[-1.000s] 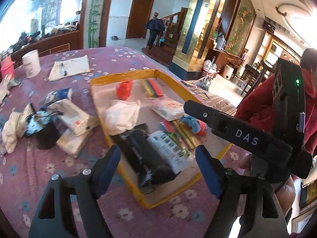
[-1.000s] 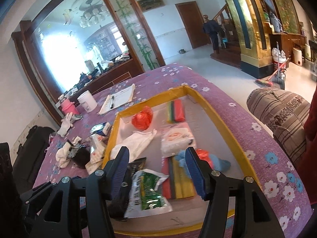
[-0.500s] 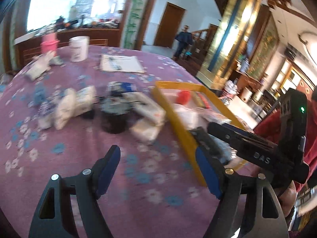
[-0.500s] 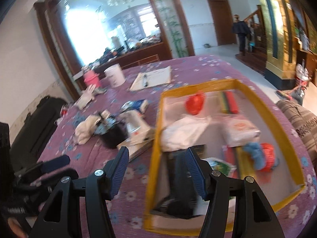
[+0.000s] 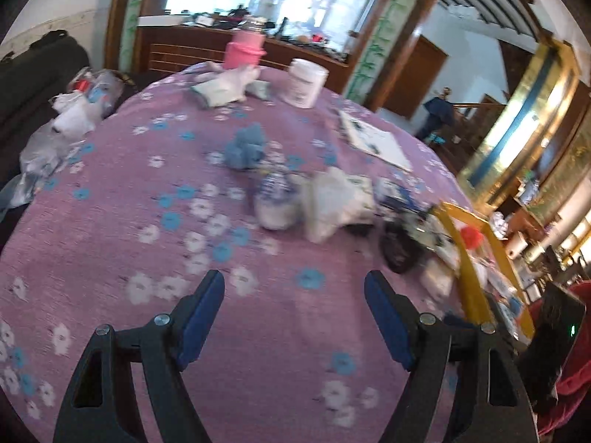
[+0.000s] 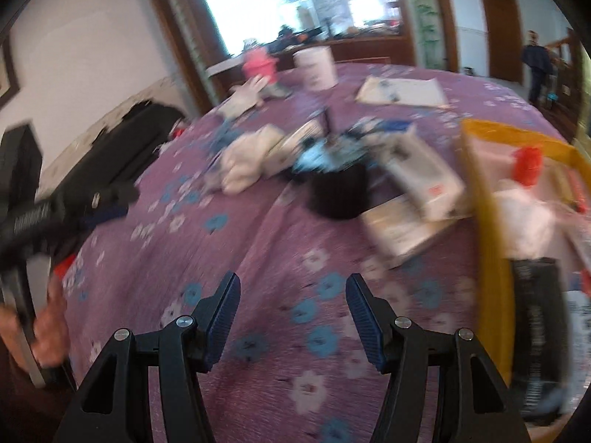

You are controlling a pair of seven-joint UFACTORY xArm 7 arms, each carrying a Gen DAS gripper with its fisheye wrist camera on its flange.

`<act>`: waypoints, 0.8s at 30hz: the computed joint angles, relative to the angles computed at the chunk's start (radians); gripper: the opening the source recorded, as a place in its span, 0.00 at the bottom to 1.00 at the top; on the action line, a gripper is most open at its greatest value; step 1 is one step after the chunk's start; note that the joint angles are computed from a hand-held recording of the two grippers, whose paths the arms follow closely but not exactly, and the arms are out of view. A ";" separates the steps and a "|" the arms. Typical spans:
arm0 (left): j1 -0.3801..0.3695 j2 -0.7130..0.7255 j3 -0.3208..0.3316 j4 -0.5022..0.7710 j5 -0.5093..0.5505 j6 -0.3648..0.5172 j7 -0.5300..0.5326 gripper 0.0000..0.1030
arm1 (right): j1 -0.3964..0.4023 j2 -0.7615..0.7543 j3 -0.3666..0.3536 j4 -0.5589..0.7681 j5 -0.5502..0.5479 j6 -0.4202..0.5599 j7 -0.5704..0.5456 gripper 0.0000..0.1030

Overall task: Organize soft objects
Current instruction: 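Move both tools back from the tray to the pile of items, then grasp the blue-white candy bag with the left tool while the right tool grasps the white cloth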

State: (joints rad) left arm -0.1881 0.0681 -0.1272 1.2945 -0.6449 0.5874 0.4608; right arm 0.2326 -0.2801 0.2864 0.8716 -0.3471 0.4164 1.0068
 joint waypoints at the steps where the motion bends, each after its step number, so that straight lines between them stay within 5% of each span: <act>1: -0.005 0.027 0.003 0.033 0.052 -0.003 -0.038 0.75 | 0.020 0.009 -0.020 -0.002 0.035 -0.016 -0.035 0.62; 4: -0.009 0.123 -0.002 0.165 0.141 0.057 -0.102 0.75 | 0.051 -0.003 -0.062 -0.050 0.116 -0.125 -0.101 0.62; 12: -0.074 0.515 0.024 0.699 0.468 0.282 -0.428 0.73 | 0.090 -0.022 -0.109 -0.118 0.338 -0.212 -0.209 0.62; 15: -0.079 0.604 0.010 0.810 0.494 0.338 -0.449 0.50 | 0.118 -0.018 -0.128 -0.117 0.394 -0.218 -0.263 0.62; 18: -0.045 0.583 -0.042 0.753 0.430 0.289 -0.391 0.28 | 0.138 -0.012 -0.145 -0.118 0.449 -0.224 -0.308 0.62; 21: -0.037 0.489 -0.044 0.610 0.421 0.179 -0.339 0.27 | 0.144 -0.014 -0.149 -0.123 0.487 -0.225 -0.334 0.62; 24: 0.004 0.458 -0.072 0.576 0.350 0.177 -0.280 0.27 | 0.151 -0.012 -0.153 -0.121 0.515 -0.222 -0.359 0.62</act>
State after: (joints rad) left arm -0.1839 0.5261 -0.1994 1.8700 -0.2946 0.7647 0.1803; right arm 0.3836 -0.2919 0.1333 0.7511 0.1680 0.1948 0.6476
